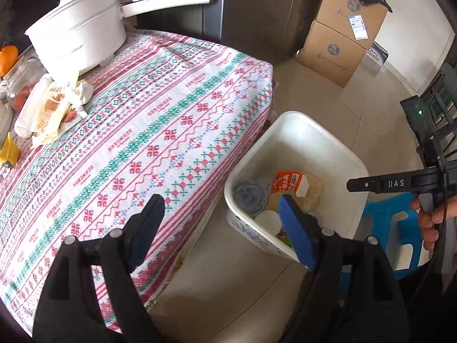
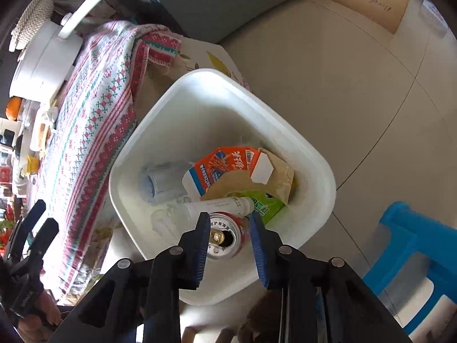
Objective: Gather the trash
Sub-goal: 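Carry the white bottle and red can over the white bin and open both grippers, then reach the left gripper to the yellow bread packet and close on it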
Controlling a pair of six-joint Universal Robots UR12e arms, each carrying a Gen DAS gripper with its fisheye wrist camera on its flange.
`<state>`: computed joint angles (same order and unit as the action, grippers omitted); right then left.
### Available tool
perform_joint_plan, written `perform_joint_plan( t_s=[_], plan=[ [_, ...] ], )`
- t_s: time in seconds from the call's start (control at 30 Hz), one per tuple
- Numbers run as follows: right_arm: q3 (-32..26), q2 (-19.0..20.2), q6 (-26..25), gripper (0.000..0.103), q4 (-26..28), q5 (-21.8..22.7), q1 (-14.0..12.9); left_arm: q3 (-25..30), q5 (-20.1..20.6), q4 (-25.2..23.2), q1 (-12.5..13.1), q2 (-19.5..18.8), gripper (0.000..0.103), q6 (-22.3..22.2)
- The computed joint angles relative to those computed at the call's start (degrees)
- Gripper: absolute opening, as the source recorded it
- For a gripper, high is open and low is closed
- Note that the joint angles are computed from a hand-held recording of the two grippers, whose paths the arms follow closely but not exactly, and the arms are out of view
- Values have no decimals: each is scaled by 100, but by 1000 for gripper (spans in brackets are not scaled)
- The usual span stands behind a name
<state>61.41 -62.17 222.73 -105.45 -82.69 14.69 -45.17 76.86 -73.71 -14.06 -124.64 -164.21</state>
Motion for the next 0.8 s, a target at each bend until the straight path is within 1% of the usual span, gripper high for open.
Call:
perform_joint_plan(
  t_s=[0.1, 0.17, 0.27, 0.3, 0.33, 0.37, 0.4, 0.43, 0.5, 0.57, 0.67, 0.73, 0.8],
  plan=[
    [-137, 82, -12, 30, 199, -61, 27, -14, -6, -43, 60, 32, 82, -60],
    [-187, 96, -4, 30, 213, -68, 43, -27, -24, -42, 100, 58, 82, -77],
    [-319, 107, 0, 31, 94, -306, 137, -60, -65, 17, 174, 109, 84, -161],
    [-318, 82, 31, 33, -38, -341, 159, -75, -82, 54, 201, 129, 87, -208],
    [-320, 61, 71, 41, -191, -355, 183, -88, -82, 105, 225, 145, 90, -257],
    [-355, 62, 88, 52, -318, -391, 205, -101, -76, 168, 251, 159, 92, -305],
    [-429, 83, 101, 59, -410, -499, 246, -116, -56, 233, 272, 171, 95, -368],
    [-494, 95, 87, 61, -480, -661, 294, -128, -29, 297, 291, 182, 98, -428],
    [-674, 153, -31, 67, -518, -990, 385, -141, 54, 412, 322, 192, 99, -561],
    [-832, 216, -159, 70, -556, -1225, 455, -91, 161, 444, 343, 164, 100, -712],
    [-1076, 336, -381, 75, -553, -1451, 519, 8, 284, 462, 364, 109, 101, -956],
    [-1281, 442, -511, 76, -497, -1566, 558, 56, 428, 508, 368, 73, 102, -1125],
    [-1410, 514, -622, 76, -526, -1632, 588, 150, 521, 452, 376, 15, 102, -1286]
  ],
)
